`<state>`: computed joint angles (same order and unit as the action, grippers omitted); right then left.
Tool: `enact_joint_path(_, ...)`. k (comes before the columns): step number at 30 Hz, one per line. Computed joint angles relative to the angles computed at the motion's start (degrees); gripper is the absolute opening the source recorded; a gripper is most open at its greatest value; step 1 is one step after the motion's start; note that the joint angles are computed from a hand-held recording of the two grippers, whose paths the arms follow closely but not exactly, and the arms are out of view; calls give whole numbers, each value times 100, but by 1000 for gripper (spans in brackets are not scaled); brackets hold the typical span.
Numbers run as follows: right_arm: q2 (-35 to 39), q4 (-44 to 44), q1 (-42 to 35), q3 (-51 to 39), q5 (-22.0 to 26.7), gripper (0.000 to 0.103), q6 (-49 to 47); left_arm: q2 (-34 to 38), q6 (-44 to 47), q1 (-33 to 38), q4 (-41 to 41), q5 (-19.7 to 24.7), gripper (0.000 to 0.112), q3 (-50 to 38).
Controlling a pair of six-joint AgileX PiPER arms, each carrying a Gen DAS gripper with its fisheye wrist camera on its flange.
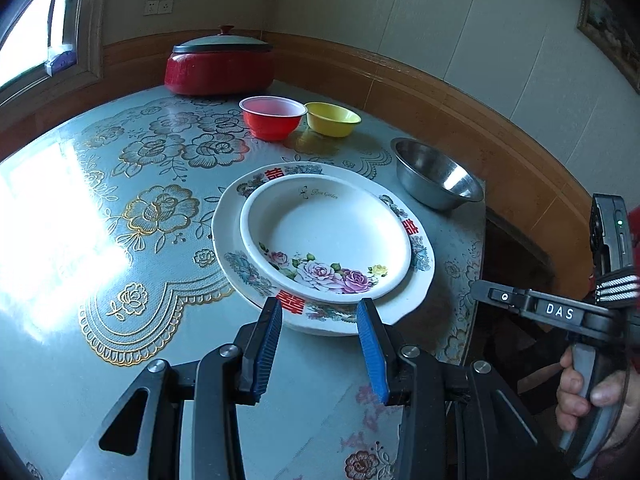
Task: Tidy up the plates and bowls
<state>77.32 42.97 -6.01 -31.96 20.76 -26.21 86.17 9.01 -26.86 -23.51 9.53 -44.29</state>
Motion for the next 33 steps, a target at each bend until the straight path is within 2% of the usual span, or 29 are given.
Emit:
enact_joint_path(2,65,-66,-230,-111,76,31,-35,48,453,42,-498,21,40,-59)
enact_joint_path(4,108,-171,-433,-229,118,31,-95,132,421,23,-505,39,40,-165)
enact_joint_path(9,465,341,-1127,-642,334,31,-1081,486,-555,-234,331,93,42,-651)
enact_joint_path(14,1145,774,-1738,-1440,633,32,-1992,1093,-2613,-689,2228,296,42,-1563)
enact_joint_path(16,1518,885,-2000,-1903,848,32,-2220,1420,-2955,-845,2497,456,42,-2058)
enact_joint_path(24,2989,827,-2587,-3983,1752,32,-2396,3157,-3525,-1178,2658,1671,42,-4839)
enact_joint_path(28,3776,504,-2597,-5184,2411,32,-2219,4015,-4038,-1287,3001,2373,42,-6253)
enact_joint_path(33,4539,94,-2475,-6332,2878,35,-2009,5091,-4318,-1353,3124,3381,42,-8042)
